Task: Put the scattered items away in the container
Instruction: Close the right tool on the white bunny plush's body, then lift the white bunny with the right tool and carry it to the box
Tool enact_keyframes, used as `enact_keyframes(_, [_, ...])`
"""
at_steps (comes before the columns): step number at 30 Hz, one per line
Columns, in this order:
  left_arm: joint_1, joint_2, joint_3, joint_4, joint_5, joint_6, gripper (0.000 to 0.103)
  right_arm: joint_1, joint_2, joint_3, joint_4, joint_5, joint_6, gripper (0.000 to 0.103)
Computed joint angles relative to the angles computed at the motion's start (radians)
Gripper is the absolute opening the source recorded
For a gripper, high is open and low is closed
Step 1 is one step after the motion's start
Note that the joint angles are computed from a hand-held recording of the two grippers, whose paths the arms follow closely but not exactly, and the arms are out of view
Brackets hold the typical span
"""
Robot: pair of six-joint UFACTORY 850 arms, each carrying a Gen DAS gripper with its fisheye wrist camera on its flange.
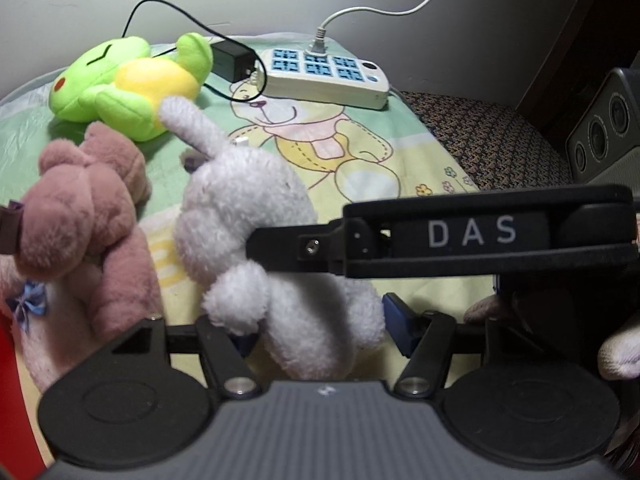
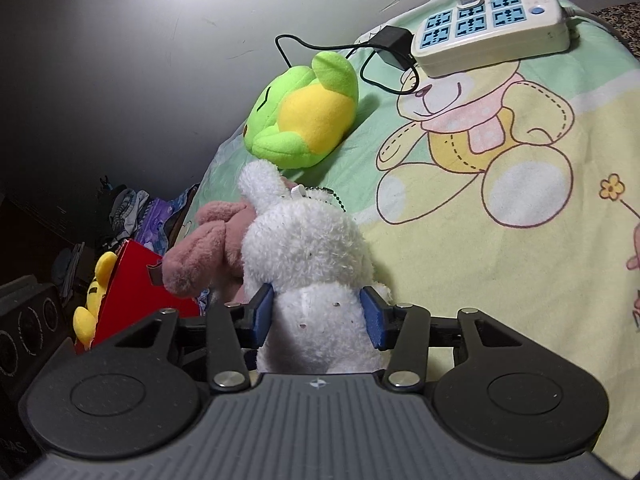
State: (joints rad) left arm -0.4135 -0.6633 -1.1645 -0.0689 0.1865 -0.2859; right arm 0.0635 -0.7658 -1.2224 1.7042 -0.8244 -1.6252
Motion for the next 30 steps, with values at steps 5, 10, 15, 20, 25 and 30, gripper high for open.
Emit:
enact_keyframes(5, [-0.031, 0.057, 0.048, -0.063, 0.040, 0.109, 0.065, -0.027, 0.076, 0.110, 0.110, -0.030, -0.047, 0.049])
enact_keyframes(10, [-0.056, 0.146, 0.137, -0.274, 0.130, 0.339, 0.064, -0.023, 0.141, 0.189, 0.208, -0.101, -0.098, 0.049])
enact_keyframes(15, [-0.066, 0.254, 0.251, -0.401, 0.224, 0.446, 0.064, 0.014, 0.205, 0.257, 0.286, -0.169, -0.197, 0.050])
enact_keyframes(20, [-0.058, 0.359, 0.362, -0.451, 0.306, 0.470, 0.064, 0.064, 0.252, 0.299, 0.332, -0.211, -0.258, 0.050])
enact_keyframes(25, [-0.020, 0.476, 0.482, -0.434, 0.353, 0.467, 0.064, 0.140, 0.304, 0.342, 0.402, -0.215, -0.325, 0.050])
enact_keyframes(30, [0.051, 0.603, 0.604, -0.423, 0.365, 0.459, 0.064, 0.248, 0.326, 0.347, 0.454, -0.197, -0.351, 0.050])
